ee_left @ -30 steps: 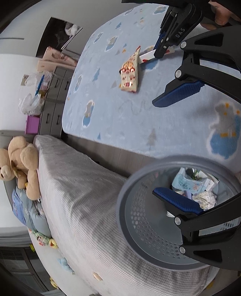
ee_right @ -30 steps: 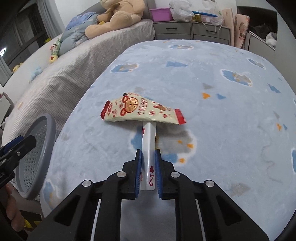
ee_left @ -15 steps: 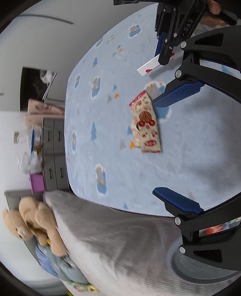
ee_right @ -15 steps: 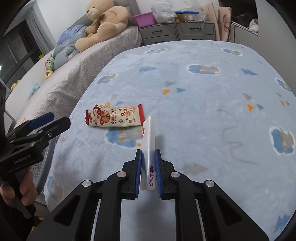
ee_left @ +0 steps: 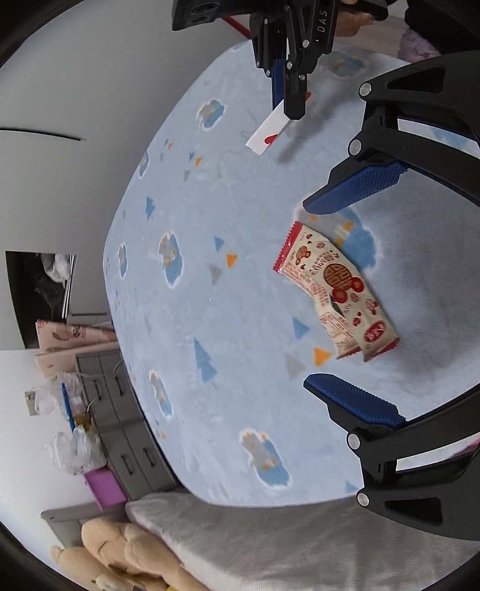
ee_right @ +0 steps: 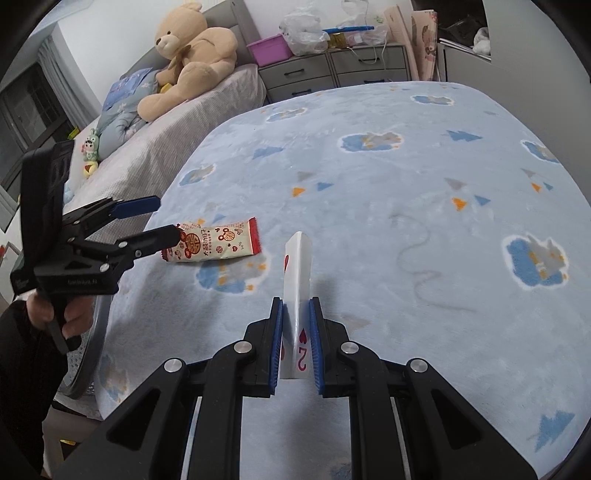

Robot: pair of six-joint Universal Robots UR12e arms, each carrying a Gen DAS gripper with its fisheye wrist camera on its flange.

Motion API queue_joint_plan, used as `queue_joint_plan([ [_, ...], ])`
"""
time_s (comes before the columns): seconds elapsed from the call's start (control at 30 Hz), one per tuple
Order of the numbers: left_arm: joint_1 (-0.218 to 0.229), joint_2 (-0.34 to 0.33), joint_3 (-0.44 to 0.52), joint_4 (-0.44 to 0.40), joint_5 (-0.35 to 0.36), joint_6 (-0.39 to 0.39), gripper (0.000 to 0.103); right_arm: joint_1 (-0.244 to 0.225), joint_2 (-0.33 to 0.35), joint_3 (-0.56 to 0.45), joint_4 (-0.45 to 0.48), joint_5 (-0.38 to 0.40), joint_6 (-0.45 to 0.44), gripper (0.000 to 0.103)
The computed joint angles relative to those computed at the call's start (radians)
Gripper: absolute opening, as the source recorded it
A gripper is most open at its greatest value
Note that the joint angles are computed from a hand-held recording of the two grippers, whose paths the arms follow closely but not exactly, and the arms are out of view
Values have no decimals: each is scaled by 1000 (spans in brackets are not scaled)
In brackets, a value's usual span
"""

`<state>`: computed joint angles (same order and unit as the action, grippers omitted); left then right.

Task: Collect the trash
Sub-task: 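Grasp and lift the cream snack wrapper with the left tool while the right tool holds the card, then carry the wrapper and card over the grey basket and open both tools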

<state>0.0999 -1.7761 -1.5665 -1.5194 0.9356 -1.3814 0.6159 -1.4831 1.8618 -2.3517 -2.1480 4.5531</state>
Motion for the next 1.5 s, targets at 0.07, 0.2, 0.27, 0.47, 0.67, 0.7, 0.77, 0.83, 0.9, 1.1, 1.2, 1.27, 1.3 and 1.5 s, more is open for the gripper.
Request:
queue_joint_plan([
  [0.07,-12,-13,16,-28,24,19,84,1,-1,0,2,0,1,15],
  [0.2,-35,-41,51,-99,84,45,84,3,-6,1,9,-4,9,15],
  [0.27,-41,-44,49,-97,109,44,84,3,-9,4,11,-7,14,15],
  [0.47,-44,-25,-17,24,142,-39,84,6,-13,8,14,-14,23,15],
  [0.67,-37,5,-82,137,127,-90,79,7,-12,9,10,-13,18,15],
  [0.7,-36,4,-79,136,120,-115,77,8,-13,9,13,-14,20,15],
  [0.77,-36,3,-76,139,112,-159,63,8,-12,8,13,-14,20,15],
  [0.83,-36,0,-74,157,108,-225,52,11,-11,6,18,-19,26,15],
  [0.9,-36,2,-80,182,105,-267,43,13,-10,3,24,-24,28,15],
  [1.1,-7,28,-106,200,59,-362,34,18,-10,-1,33,-31,32,15],
  [1.2,16,49,-123,199,29,-387,34,19,-8,-8,40,-33,26,15],
  [1.27,36,62,-133,202,6,-407,34,21,-5,-13,39,-34,18,15],
  [1.3,50,72,-144,218,-11,-423,34,21,-2,-16,37,-33,11,15],
  [1.5,111,100,-188,355,-68,-532,34,20,29,-47,7,-23,-62,15],
])
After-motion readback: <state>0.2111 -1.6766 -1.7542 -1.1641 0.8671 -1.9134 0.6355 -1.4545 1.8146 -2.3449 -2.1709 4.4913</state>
